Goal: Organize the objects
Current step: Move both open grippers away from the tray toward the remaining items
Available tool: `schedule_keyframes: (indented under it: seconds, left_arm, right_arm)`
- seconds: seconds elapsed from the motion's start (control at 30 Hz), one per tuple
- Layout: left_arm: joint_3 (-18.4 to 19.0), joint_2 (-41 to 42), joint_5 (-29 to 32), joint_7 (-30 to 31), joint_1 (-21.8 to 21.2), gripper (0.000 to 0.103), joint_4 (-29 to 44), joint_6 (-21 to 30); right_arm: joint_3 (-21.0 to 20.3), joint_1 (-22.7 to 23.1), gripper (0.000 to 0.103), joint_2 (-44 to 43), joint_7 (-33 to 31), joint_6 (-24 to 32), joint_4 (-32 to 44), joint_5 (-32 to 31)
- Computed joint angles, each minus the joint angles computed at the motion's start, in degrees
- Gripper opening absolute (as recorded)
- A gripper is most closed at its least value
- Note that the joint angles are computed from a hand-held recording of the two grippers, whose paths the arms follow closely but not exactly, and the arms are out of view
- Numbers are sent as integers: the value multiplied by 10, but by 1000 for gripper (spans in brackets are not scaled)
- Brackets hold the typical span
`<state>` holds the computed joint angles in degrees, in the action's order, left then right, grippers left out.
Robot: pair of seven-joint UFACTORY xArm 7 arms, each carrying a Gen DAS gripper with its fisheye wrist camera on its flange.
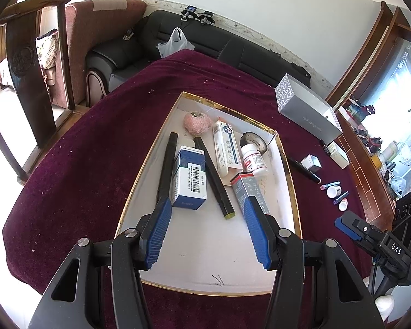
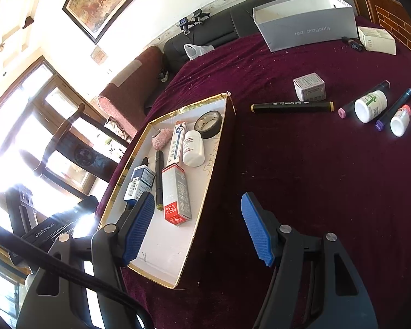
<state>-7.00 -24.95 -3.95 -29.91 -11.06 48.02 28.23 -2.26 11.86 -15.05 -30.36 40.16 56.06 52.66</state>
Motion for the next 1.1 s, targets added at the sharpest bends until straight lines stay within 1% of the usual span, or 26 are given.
schedule_keyframes:
  seconds: [0.17,0.37,0.47,0.53,0.6,0.7,0.77,0.83,0.9,1.0,1.1]
  left_arm:
    - [-8,16,5,-6,-3,49,14,3]
    - [-30,66,31,-5,-16,49,71,16]
    - [-51,101,74,-17,-19,49,115,30]
    - [-65,128,116,-29,-22,49,149,39]
    - [-80,161,174,-51,-26,49,190,56]
    - [-86,215,236,-66,-52,49,254,85]
    - [-84,250,267,-72,-73,49,295,106]
    - [-80,295,303,-77,-99,49,348,136]
    - [-73,346,327,-73,-127,49,410,167]
    - [-57,411,350,-62,-169,49,492,207]
    - [-38,465,355,-44,-203,49,563,236]
  right_arm:
    - [-5,-5,66,9,-5,8,3,5]
    - [-8,-20,66,19,-7,11,9,8]
    - [-12,-33,66,22,-3,7,11,2]
    - [-16,-45,66,22,2,-1,12,-13]
    - [-18,-58,65,20,7,-17,13,-36]
    - [-23,-74,65,22,14,-44,22,-74]
    - [-31,-86,67,29,18,-59,35,-92]
    - [-44,-97,68,41,17,-59,53,-90]
    - [-50,-107,69,53,17,-60,69,-88]
    - [-55,-125,69,74,11,-60,93,-78]
    - [-55,-144,69,96,2,-55,116,-61]
